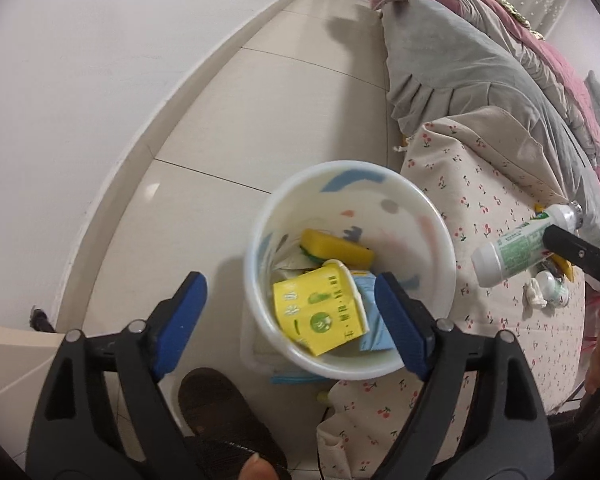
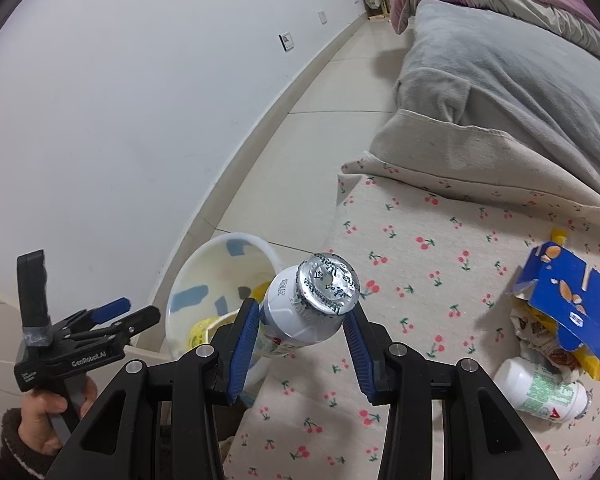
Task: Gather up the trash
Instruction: 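Lower the white AD bottle into the bin and open the right tool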
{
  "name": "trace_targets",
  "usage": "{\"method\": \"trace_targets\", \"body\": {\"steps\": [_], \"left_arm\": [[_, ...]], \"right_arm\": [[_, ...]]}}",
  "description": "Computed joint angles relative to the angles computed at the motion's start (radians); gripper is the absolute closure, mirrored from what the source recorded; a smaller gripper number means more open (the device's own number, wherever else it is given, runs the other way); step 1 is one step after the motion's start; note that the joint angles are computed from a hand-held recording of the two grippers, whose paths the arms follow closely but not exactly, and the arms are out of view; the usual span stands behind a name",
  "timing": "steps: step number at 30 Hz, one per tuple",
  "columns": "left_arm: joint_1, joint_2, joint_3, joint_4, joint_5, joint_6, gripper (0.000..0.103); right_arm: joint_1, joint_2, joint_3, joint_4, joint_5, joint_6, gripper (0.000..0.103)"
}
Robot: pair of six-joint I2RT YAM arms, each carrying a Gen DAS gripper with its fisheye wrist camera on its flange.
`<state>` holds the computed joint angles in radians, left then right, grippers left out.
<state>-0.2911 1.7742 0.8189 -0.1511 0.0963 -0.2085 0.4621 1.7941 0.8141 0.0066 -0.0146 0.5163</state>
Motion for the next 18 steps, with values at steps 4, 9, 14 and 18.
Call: {"method": "trace_targets", "body": {"steps": [4, 9, 14, 18], "left_arm": [[0.010, -0.021, -0.014, -0.002, -0.004, 0.010, 0.016], [0.004, -0.023, -0.013, -0.006, -0.018, 0.014, 0.015], [0.005, -0.026, -0.010, -0.014, -0.011, 0.016, 0.015], [0.002, -0.031, -0.009, -0.016, -0.009, 0.016, 0.014]], "right_arm": [[0.025, 0.049, 0.042, 0.003, 0.007, 0.004, 0.059], [0.053, 0.092, 0.075, 0.020, 0.026, 0.011, 0.058], [0.054, 0.103, 0.078, 0.048, -0.012, 0.012, 0.029], [0.069, 0.063, 0.059, 0.033, 0.028, -0.015, 0.029]]}}
